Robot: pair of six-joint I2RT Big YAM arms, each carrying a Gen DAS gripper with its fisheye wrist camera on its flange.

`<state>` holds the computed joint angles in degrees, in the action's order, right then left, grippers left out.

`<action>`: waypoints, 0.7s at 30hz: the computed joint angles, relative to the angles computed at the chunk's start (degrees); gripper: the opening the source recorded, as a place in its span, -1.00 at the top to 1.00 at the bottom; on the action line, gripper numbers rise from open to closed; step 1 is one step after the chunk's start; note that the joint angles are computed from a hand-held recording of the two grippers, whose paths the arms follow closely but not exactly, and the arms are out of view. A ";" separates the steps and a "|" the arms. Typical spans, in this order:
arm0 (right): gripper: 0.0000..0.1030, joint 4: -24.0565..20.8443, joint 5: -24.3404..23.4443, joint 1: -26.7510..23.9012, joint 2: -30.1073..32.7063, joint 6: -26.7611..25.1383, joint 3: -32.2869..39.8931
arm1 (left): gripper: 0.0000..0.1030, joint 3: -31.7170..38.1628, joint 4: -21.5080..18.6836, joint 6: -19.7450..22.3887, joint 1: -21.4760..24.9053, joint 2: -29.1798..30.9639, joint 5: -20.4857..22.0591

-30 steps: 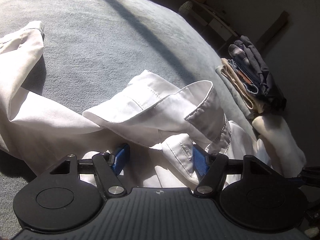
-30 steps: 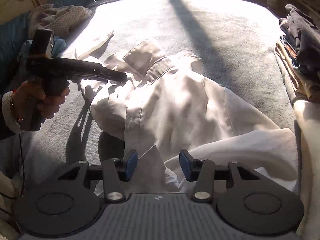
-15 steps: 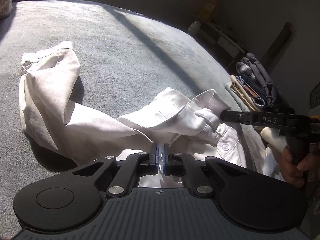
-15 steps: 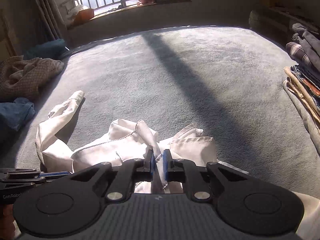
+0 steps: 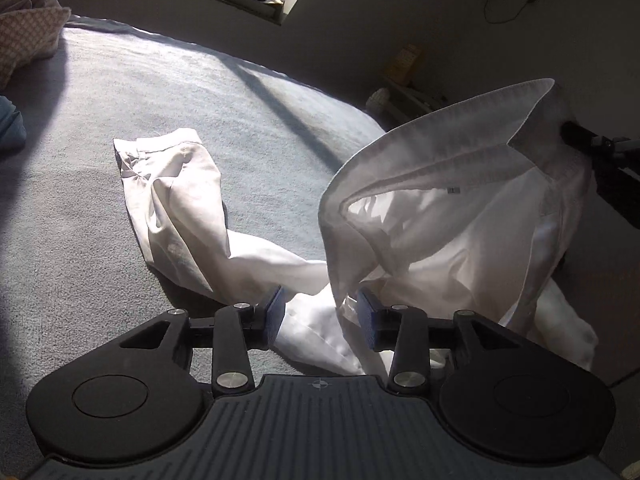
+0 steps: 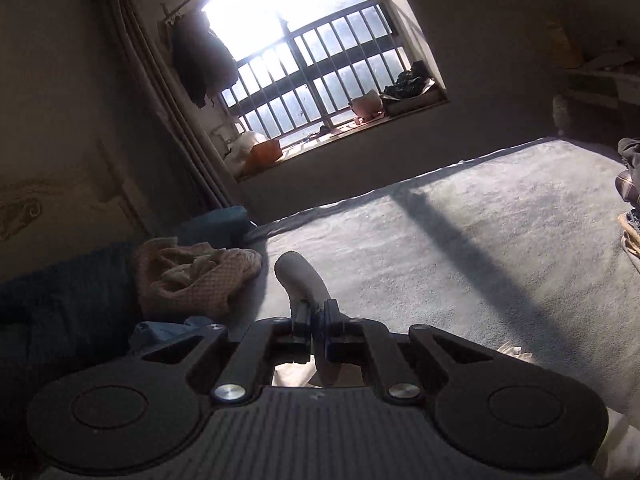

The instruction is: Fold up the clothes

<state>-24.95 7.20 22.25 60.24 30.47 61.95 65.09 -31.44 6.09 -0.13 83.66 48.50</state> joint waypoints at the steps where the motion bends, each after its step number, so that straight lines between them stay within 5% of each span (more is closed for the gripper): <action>1: 0.87 -0.30 0.05 0.60 -0.23 -0.15 0.49 | -0.02 -0.63 1.73 -0.49 -0.50 -0.47 0.31; 4: 0.87 -1.15 0.26 2.43 -0.83 -0.61 2.00 | -0.40 -2.51 7.46 -0.44 -3.30 -1.47 -2.55; 11: 0.87 -2.34 0.01 5.27 -4.75 -1.42 2.40 | -0.43 -2.22 11.63 1.43 -6.93 1.09 -8.68; 16: 0.87 -1.43 -1.08 5.57 -8.65 -1.56 1.44 | -0.41 -1.19 13.48 -3.91 -5.77 3.09 -5.10; 17: 0.87 -1.20 -1.29 5.26 -8.98 -1.12 1.04 | -0.38 -1.38 14.68 -5.46 -5.73 3.01 -4.46; 19: 0.87 -0.74 -1.72 4.62 -9.63 -0.24 0.25 | 0.22 -1.79 17.27 -8.71 -5.71 2.78 -3.36; 21: 0.87 -0.26 -1.80 4.07 -10.22 0.59 -0.59 | 0.52 -2.22 20.03 -12.09 -5.71 2.57 -2.37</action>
